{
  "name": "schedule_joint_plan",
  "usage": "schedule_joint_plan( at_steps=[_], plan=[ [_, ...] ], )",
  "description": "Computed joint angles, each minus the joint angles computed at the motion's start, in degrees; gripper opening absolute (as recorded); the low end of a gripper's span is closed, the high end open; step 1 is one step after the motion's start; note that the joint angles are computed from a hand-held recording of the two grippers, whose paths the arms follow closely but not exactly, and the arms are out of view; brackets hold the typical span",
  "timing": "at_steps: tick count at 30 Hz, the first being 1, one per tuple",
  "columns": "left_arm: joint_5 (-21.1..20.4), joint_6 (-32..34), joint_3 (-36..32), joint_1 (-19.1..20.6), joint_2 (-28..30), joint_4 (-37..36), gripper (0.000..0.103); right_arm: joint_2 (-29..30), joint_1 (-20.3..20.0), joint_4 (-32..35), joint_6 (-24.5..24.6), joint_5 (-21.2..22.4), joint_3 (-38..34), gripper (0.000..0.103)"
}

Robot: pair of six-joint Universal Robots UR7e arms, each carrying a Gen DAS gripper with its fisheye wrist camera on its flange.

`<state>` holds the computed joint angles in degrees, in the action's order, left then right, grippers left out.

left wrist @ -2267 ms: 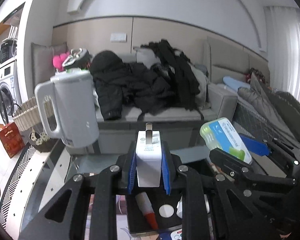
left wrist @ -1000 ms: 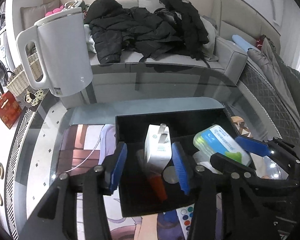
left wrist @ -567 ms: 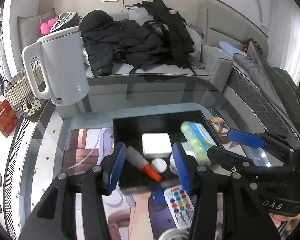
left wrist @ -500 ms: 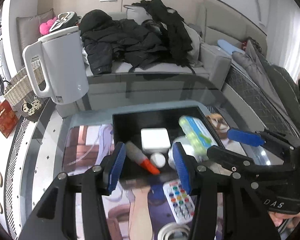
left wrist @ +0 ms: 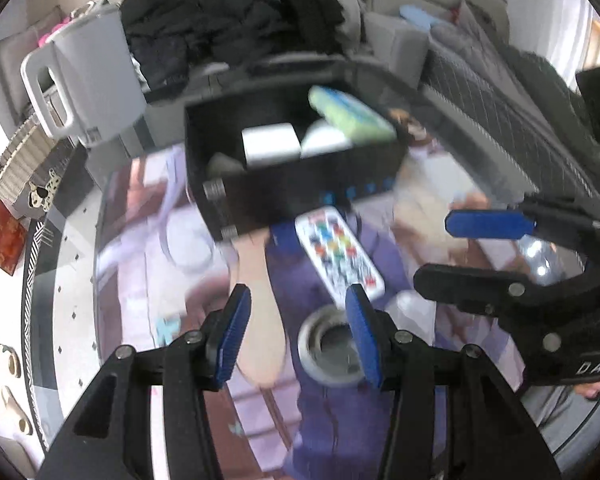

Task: Organize rigid objects
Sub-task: 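Grasp the grey ring with left gripper while right grasps the small white cylinder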

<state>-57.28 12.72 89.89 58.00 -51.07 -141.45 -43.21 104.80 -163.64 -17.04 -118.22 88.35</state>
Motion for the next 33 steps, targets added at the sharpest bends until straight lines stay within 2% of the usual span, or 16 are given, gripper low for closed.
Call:
schedule_joint_plan(
  at_steps=[10,20,30,33],
  plan=[
    [1.04,-3.17,3.24,0.18,-2.02,5.05,0.049,-0.03,-0.54,4.15,3.87,1.46,3.15,0.056],
    [0.02,-0.96,3.96,-0.99,-0.94,4.43,0.049,-1.18,-1.47,3.58,3.43,-0.62,4.61,0.056],
    [1.77,0.07,3.61,-1.5,1.28,3.19,0.051,-1.17,-2.47,1.94,2.5,-2.91,4.81,0.056],
    [1.16,-0.44,3.16,-1.2,1.22,3.47,0.047,-0.34,-2.4,0.39,1.47,-4.25,4.28,0.056]
  ],
)
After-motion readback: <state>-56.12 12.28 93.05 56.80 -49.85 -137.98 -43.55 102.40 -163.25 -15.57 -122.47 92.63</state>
